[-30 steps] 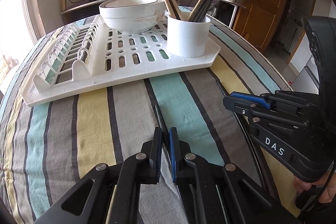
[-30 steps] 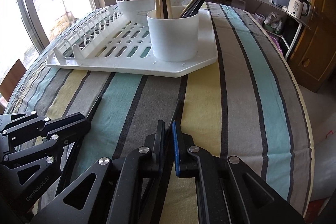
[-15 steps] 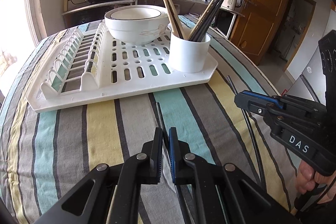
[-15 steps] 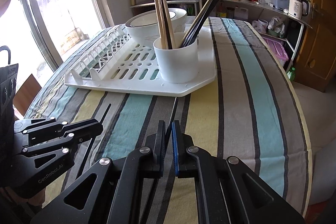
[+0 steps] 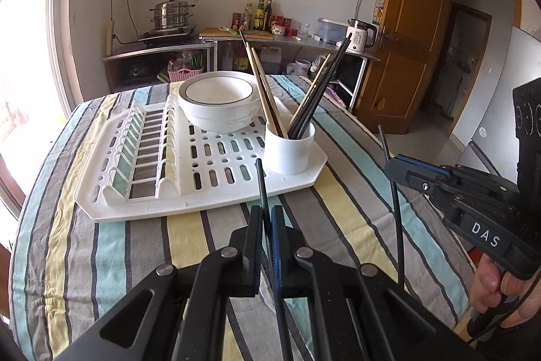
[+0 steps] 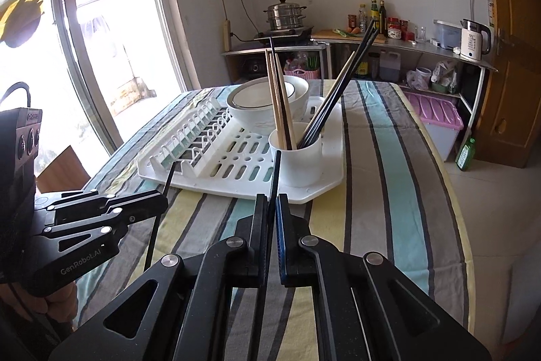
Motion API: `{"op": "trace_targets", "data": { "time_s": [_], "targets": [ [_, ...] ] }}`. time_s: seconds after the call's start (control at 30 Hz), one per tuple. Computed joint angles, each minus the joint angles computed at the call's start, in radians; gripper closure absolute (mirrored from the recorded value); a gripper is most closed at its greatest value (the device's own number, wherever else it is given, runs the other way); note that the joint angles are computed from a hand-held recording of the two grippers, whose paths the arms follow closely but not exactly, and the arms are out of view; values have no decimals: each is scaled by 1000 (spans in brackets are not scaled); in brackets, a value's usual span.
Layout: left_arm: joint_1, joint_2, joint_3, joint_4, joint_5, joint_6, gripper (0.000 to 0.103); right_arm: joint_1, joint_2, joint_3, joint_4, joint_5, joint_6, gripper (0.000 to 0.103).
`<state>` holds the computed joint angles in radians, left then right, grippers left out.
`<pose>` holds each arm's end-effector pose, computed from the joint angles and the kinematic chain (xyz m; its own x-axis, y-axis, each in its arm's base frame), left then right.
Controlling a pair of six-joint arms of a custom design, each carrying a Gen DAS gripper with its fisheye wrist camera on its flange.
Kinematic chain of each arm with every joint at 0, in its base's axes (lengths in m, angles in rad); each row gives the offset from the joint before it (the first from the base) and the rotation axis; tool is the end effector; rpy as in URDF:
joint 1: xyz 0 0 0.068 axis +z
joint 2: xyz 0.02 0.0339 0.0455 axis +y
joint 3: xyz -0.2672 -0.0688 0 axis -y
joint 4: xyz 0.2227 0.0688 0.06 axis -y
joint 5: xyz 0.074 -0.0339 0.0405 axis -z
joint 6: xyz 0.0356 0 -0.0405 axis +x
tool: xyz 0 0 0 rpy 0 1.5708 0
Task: Organize utensils
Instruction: 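Grasp a black chopstick with the left tool while the right tool grasps another, then lift both held black chopsticks up over the white cup on the rack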
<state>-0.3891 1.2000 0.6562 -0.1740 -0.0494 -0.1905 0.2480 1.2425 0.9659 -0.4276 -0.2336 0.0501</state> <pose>0.2110 -0.0846 0.2266 -0.6628 0.0673 -0.7458 0.2230 0.9685 -0.1107 0.2377 0.0687 0.2930 -0.6474 -0.1137 -0.7537 -0.3779 0.9066 0.1878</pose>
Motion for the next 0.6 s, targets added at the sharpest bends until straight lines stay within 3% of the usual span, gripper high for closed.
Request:
{"op": "trace_targets", "data": {
  "time_s": [0.4,0.6],
  "targets": [
    [-19,-230,40,-127,-17,22,99,-2,-139,11,-14,-7,7,99],
    [-13,-273,46,-152,-10,23,99,-9,-164,6,-11,-11,2,99]
  ]
}}
